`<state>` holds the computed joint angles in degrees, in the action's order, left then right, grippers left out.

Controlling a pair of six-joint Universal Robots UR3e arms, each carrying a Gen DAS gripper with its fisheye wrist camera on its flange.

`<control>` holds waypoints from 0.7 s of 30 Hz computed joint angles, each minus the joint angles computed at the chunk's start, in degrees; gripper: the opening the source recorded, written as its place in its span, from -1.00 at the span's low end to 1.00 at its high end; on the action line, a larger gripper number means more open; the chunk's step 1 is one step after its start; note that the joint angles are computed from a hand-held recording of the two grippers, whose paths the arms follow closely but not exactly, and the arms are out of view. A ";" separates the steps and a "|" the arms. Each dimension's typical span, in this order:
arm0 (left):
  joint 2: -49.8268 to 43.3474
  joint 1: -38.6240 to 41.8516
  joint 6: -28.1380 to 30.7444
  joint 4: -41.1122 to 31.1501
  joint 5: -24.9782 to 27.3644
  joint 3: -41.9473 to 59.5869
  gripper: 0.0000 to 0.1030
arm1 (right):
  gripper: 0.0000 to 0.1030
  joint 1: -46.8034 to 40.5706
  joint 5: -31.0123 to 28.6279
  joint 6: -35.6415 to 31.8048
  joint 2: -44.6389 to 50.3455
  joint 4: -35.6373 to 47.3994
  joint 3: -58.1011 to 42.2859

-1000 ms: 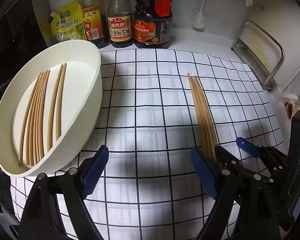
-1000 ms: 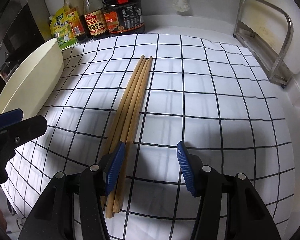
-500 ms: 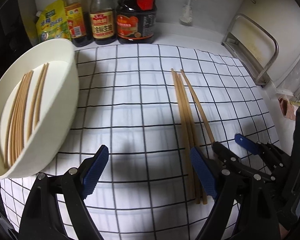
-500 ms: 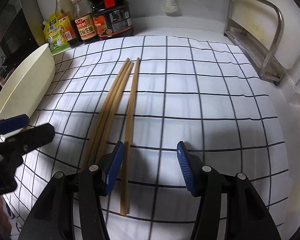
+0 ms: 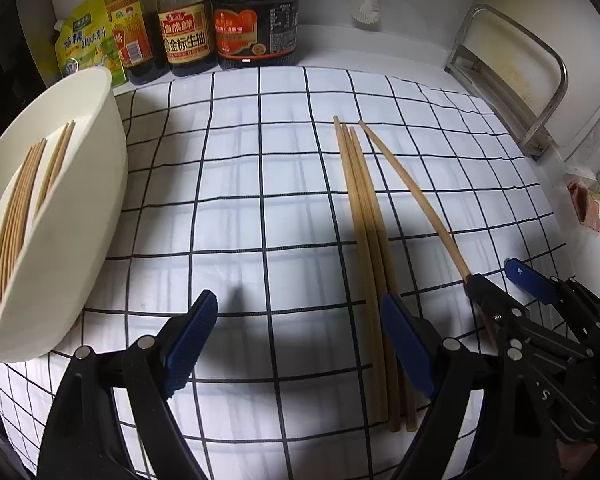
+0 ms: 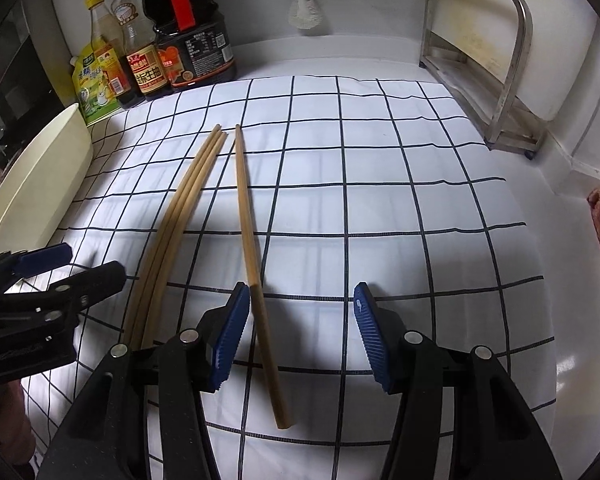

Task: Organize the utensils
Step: 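Lower both open tools onto the chopstick bundle and separate single chopsticks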

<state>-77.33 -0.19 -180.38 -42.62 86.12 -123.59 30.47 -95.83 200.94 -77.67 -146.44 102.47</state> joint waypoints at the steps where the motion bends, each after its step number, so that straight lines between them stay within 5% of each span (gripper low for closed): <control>1: -0.22 -0.16 -0.14 0.18 0.18 -0.04 0.60 | 0.01 0.04 -0.09 0.01 -0.06 -0.15 0.15; 21: -2.84 -1.23 -0.66 2.47 1.70 -0.93 0.65 | 0.01 -0.66 0.52 -0.46 -0.86 -2.12 2.14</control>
